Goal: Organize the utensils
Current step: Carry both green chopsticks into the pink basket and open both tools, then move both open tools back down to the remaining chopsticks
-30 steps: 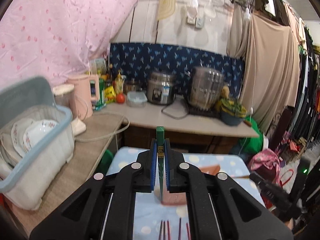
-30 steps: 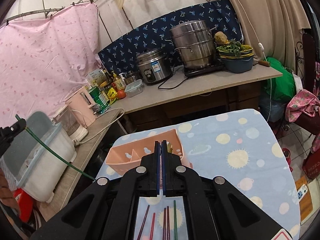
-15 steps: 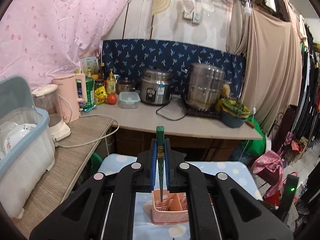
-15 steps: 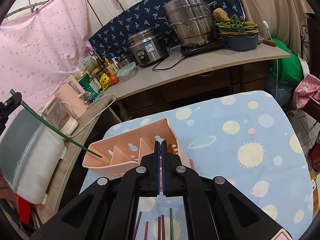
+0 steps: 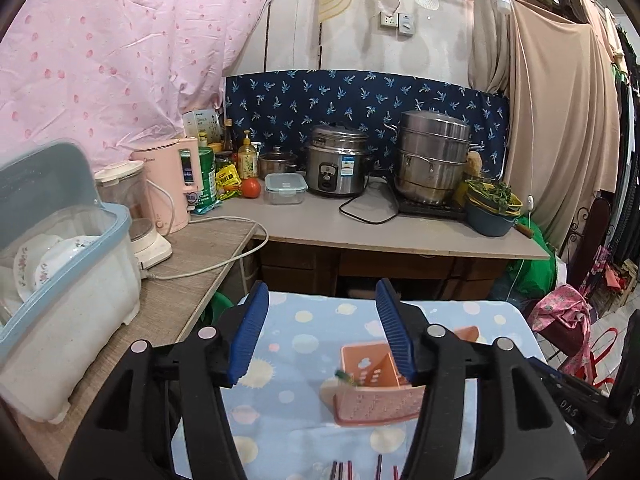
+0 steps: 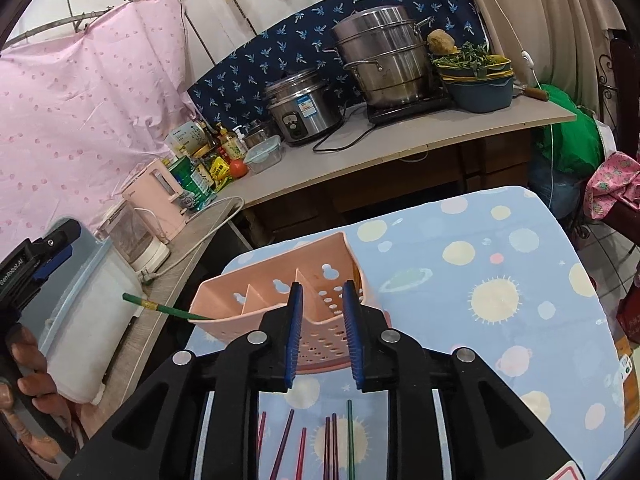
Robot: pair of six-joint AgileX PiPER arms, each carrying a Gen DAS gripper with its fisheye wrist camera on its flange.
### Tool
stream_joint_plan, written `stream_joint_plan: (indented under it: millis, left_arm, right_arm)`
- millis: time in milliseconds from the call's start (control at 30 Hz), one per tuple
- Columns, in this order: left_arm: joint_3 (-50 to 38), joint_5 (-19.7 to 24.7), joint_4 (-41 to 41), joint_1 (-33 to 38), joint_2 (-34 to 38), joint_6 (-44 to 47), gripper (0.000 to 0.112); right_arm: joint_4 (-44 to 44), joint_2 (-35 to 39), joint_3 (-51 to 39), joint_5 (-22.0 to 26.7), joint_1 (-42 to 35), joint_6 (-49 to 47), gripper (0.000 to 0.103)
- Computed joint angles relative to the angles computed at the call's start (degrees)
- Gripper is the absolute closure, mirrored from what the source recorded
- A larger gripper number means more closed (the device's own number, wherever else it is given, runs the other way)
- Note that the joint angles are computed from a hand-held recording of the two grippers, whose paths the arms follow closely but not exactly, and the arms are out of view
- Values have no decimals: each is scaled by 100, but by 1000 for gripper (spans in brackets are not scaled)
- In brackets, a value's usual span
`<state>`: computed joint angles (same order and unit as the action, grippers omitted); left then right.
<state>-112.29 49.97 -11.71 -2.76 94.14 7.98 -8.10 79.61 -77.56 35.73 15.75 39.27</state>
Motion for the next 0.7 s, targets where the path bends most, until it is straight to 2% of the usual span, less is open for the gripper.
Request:
stream_joint_plan:
  millis: [67,233,433,700]
  left_arm:
    - [373,4,-113,107,-279,136,55]
    - [1562,89,-564,491,-1037,753,54]
    - [3366,-4,-1210,1127,-2010,1747,54]
    - [5128,-42,-1454,1693,-2799,2550,54]
  right_arm:
    - [-308,-284,215,83,212,333,78]
    - [-1244,-1049,910,425,976,1341,77]
    - [-2861,-1805,1817,1485,2629,3187,77]
    - [-3571,-2073,2663,2632,4534,4933,77]
